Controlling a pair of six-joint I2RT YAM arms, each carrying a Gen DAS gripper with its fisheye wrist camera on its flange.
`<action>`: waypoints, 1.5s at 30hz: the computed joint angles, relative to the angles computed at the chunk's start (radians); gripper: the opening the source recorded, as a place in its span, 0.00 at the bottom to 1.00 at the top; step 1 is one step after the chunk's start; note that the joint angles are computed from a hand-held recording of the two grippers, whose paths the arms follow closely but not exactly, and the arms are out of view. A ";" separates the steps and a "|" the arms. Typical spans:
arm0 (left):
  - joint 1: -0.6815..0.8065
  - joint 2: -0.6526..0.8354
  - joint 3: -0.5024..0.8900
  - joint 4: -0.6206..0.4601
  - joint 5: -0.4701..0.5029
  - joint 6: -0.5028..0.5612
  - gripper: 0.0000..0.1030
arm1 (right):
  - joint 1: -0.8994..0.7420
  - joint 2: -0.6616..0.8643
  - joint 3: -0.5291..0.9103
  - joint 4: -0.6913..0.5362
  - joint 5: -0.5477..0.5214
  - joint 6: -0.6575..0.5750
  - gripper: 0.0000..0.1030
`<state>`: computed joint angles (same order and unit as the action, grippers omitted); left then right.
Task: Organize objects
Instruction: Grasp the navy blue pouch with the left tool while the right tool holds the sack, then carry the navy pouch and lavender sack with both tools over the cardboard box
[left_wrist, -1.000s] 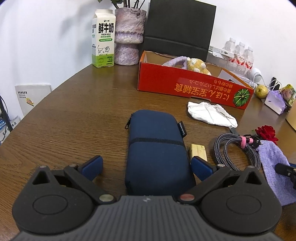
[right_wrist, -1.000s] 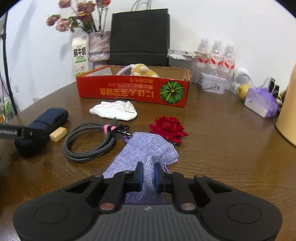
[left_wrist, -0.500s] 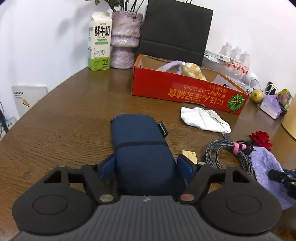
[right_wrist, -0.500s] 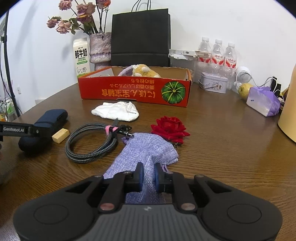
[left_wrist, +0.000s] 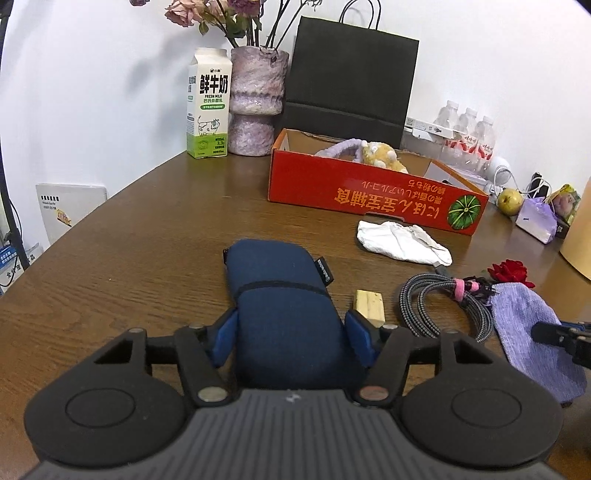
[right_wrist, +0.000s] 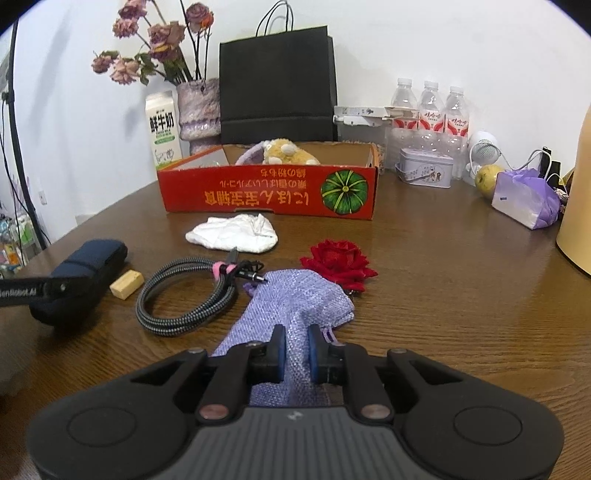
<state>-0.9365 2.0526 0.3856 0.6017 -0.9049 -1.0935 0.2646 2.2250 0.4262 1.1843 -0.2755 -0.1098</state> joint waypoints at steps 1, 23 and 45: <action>-0.010 -0.002 0.002 -0.016 -0.008 -0.013 0.61 | -0.002 0.003 -0.004 0.014 -0.003 0.003 0.10; 0.058 -0.026 0.113 -0.241 0.072 -0.057 0.78 | -0.006 0.032 -0.071 0.189 -0.008 0.022 0.08; -0.094 -0.108 0.110 -0.365 -0.105 -0.170 0.62 | -0.018 0.089 -0.120 0.379 -0.059 0.055 0.08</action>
